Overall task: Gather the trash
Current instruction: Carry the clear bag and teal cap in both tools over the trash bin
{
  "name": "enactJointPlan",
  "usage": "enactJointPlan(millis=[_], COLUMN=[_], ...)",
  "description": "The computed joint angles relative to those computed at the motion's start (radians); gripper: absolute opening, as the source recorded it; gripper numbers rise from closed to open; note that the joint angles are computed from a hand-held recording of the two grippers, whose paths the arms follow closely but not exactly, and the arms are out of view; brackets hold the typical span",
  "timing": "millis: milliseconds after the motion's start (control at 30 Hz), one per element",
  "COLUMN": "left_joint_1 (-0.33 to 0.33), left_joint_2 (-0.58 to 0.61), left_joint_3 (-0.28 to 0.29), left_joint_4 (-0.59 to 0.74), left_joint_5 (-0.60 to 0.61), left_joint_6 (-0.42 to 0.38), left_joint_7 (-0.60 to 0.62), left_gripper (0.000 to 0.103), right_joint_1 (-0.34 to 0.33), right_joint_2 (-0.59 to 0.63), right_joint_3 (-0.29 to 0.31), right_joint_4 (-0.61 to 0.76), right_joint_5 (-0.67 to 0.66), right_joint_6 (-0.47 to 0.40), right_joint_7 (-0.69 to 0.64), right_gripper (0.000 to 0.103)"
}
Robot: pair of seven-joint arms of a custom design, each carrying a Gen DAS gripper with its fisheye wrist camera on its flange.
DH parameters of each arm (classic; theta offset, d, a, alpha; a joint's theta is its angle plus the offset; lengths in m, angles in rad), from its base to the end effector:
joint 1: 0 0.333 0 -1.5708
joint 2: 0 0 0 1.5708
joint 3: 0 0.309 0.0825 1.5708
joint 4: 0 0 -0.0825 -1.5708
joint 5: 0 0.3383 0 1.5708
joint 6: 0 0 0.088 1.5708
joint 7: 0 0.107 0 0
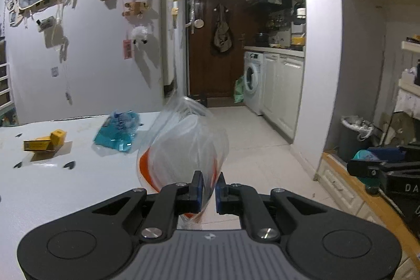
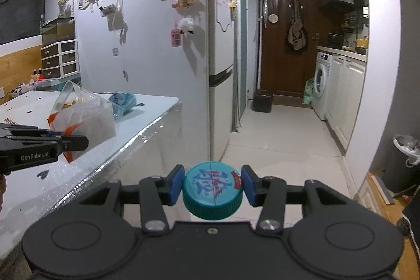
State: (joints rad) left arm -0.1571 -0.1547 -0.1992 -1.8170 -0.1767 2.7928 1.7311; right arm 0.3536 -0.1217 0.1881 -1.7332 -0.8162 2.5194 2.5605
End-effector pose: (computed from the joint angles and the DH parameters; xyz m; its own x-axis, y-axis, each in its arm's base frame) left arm 0.4805 -0.1820 0.7341 -0.3948 -0.9188 0.0004 -0.3909 0.1675 -0.9051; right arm 0.4422 0.2833 0.7177 0.0286 -0.9993 -0.0246 -0.4245 0.0102 -0.9054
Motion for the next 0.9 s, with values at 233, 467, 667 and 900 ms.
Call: enactJointPlan(millis=[233,467,667,900], left_joint_1=[-0.029,-0.061,-0.095,-0.151], left_joint_2=[-0.007,-0.008,0.015,0.080], left_joint_3=[-0.029,-0.065,-0.096,-0.117], left_joint_4=[-0.007,-0.021,-0.025,-0.007], left_joint_5=[0.007,0.052,0.095,0.143], left_joint_6=[-0.005,-0.007,-0.009,-0.015], left_joint_7=[-0.014,-0.062,-0.121,-0.171], left_gripper=[0.008,0.008,0.008,0.008], right_joint_1=[-0.042,-0.095,-0.132,-0.167], right_joint_2=[-0.118,-0.213,-0.297,-0.383], right_joint_3=[0.001,0.008,0.002,-0.022], right_joint_4=[-0.128,-0.227,-0.324,-0.449], right_joint_5=[0.001,0.038,0.094,0.182], right_joint_6=[0.023,0.054,0.070,0.075], right_joint_7=[0.030,0.018,-0.023,-0.068], right_gripper=[0.048,0.048,0.048,0.048])
